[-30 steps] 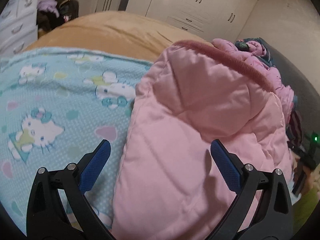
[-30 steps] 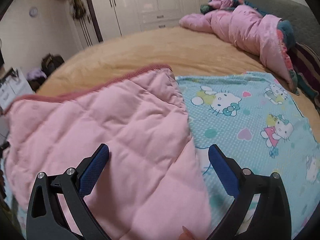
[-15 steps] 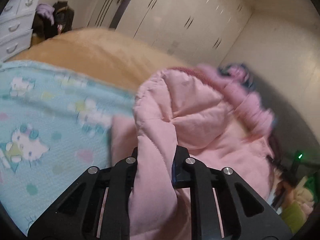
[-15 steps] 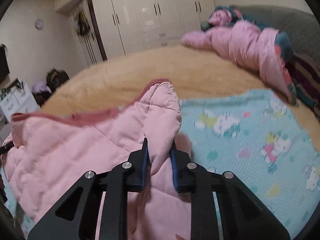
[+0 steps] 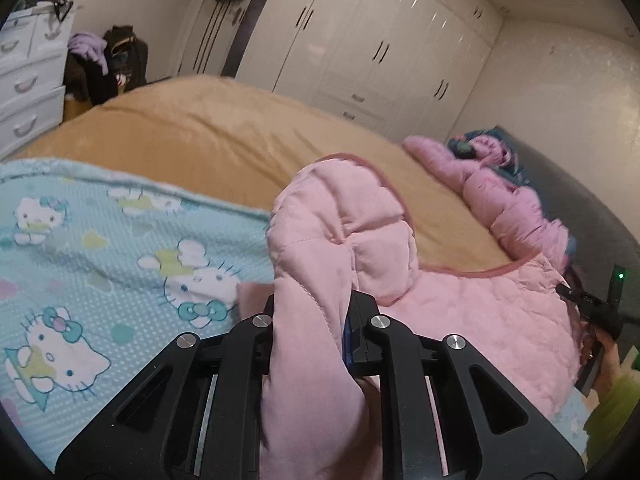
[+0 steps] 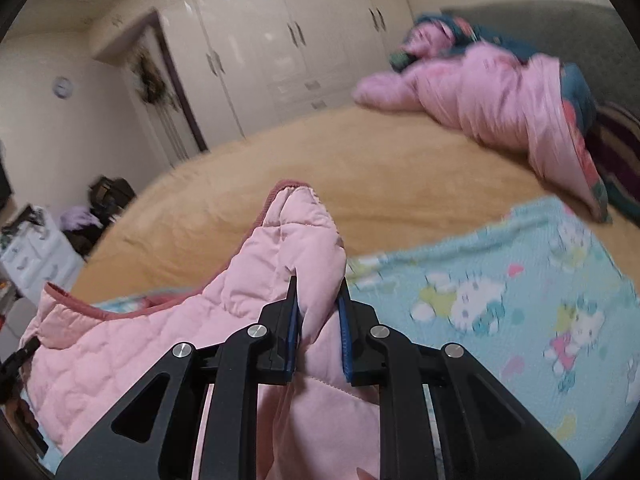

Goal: Fold large clothes
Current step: 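Grasp the quilted hem edge with each tool and lift it up, then fold the held hem over toward the collar, then open both tools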

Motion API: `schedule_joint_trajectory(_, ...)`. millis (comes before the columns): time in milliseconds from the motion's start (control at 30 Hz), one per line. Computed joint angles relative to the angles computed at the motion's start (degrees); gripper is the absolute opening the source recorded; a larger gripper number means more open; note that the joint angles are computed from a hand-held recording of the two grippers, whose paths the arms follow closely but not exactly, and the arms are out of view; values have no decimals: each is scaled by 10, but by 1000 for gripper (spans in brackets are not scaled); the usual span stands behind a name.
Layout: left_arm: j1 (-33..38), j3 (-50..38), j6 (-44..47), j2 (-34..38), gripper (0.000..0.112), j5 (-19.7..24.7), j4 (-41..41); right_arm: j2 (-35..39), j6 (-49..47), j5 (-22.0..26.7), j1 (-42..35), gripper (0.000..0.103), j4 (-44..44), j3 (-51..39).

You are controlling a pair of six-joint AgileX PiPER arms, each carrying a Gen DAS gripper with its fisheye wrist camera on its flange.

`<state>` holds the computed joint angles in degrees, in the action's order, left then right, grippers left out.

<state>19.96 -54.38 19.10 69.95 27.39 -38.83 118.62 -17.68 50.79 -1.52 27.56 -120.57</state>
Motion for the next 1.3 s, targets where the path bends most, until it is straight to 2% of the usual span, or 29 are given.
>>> schedule_joint_trajectory(133,30,5,42,56,10,22,-38,13,23,-5,15,16,-49,13)
schedule_joint_trajectory(300,39,20,80,81,17,20,-77,31,64,-6,27,18,-111,41)
schedule_joint_trajectory(533,17,18,51,94,26,-4,-47,37,46,-26,7,23,-75,89)
schedule_joint_trajectory(767,13,8,21,106,36,-1,-19,25,37,-43,0,27,-58,125)
schedule_joint_trajectory(867,8,4,-6,107,41,-1,8,18,53,-40,-4,40,-68,132)
schedule_joint_trajectory(933,4,-1,-42,106,47,3,47,13,46,-26,-17,46,-47,136)
schedule_joint_trajectory(1000,-2,-5,-79,103,54,4,88,2,32,-17,-34,58,-23,151)
schedule_joint_trajectory(1033,-6,-7,-97,102,56,4,109,-1,25,-11,-40,61,-14,154)
schedule_joint_trajectory(1100,-12,-7,-130,98,62,5,148,-19,12,-6,-55,77,-3,176)
schedule_joint_trajectory(1167,-12,-7,-149,94,67,11,169,-39,-7,0,-67,81,11,201)
schedule_joint_trajectory(1233,-9,-5,-183,86,76,21,203,-67,-31,-3,-77,84,22,234)
schedule_joint_trajectory(1300,-5,-1,-203,76,87,31,221,-105,-67,-10,-90,90,42,278)
